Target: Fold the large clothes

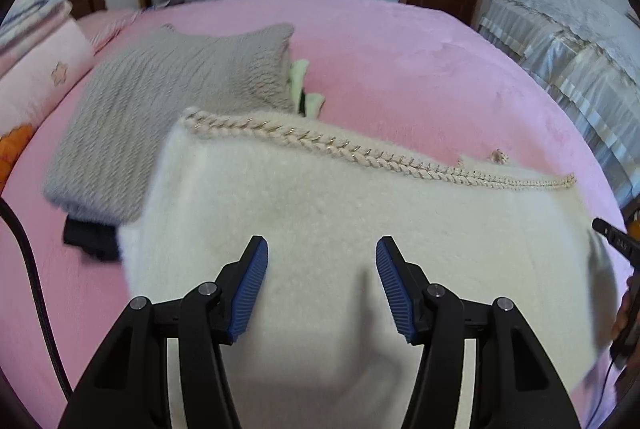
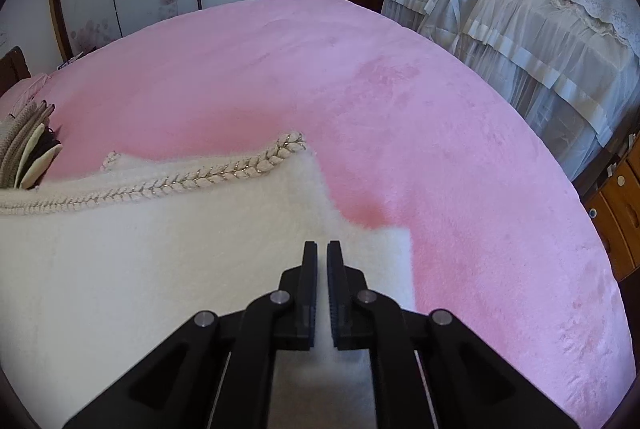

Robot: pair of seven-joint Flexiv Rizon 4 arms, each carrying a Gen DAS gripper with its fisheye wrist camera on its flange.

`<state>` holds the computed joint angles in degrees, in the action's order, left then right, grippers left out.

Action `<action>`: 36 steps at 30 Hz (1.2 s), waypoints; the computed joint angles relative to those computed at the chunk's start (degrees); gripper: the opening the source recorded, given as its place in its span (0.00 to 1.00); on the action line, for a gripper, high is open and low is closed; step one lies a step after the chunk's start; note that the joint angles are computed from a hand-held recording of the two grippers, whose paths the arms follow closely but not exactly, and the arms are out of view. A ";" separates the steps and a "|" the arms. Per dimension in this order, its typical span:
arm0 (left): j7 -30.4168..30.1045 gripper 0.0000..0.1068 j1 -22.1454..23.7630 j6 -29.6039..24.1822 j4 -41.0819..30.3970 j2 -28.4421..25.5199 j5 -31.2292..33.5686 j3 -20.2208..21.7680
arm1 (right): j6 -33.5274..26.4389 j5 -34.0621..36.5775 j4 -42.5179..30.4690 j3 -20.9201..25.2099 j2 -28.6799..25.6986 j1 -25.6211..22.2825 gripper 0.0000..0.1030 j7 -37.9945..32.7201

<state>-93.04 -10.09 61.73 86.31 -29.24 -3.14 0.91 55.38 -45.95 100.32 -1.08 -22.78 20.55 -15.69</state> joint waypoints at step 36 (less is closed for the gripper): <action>-28.93 0.66 1.15 9.89 34.63 20.66 14.92 2.86 | 2.59 -4.57 20.86 8.48 13.34 2.81 0.31 18.44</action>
